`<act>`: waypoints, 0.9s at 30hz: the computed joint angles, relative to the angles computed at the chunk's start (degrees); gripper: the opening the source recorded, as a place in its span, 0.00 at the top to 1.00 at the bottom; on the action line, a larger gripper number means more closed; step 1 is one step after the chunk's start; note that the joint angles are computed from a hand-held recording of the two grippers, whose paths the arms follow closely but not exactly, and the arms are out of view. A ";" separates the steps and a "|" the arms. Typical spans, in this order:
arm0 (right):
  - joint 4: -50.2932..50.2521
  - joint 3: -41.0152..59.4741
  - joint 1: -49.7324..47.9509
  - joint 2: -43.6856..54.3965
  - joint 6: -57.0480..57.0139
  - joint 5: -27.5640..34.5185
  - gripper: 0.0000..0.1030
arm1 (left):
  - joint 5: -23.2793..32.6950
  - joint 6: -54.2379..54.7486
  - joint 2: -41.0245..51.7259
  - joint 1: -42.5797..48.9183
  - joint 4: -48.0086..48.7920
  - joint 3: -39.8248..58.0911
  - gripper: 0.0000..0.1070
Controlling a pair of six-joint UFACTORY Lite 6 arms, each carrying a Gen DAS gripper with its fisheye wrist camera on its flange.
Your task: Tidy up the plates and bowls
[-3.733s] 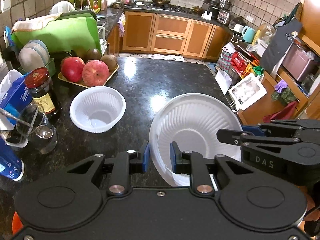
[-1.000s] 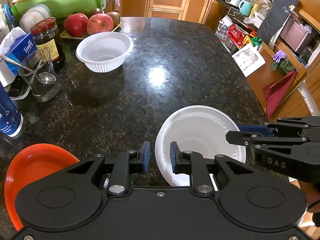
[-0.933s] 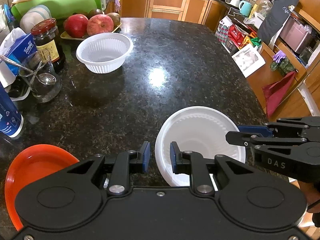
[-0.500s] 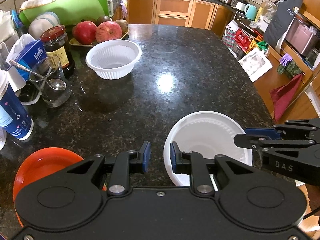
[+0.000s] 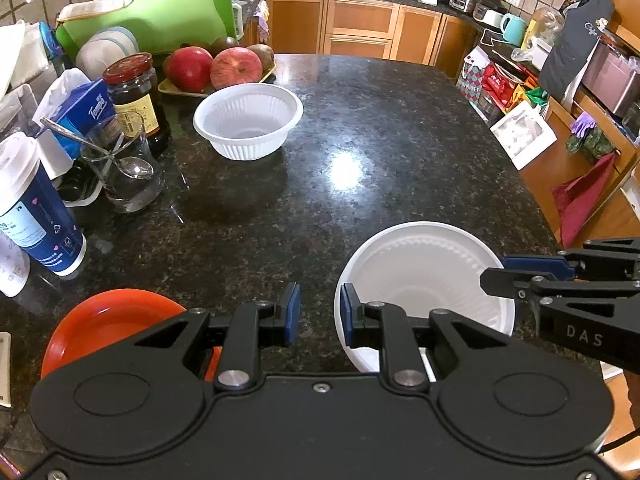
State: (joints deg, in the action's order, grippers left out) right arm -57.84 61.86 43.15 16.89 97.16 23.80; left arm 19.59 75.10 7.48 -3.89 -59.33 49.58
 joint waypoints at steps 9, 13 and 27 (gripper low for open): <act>-1.68 -1.64 0.17 -1.54 3.62 1.60 0.77 | 1.33 2.62 -1.52 0.35 -1.90 -0.41 0.74; -3.06 -2.55 0.22 -2.95 5.05 2.28 0.77 | 1.29 1.76 -1.20 0.18 -1.61 0.14 0.74; 1.91 3.14 -3.23 -4.01 -4.26 -0.89 0.77 | 1.52 -2.94 1.89 2.16 1.14 6.82 0.74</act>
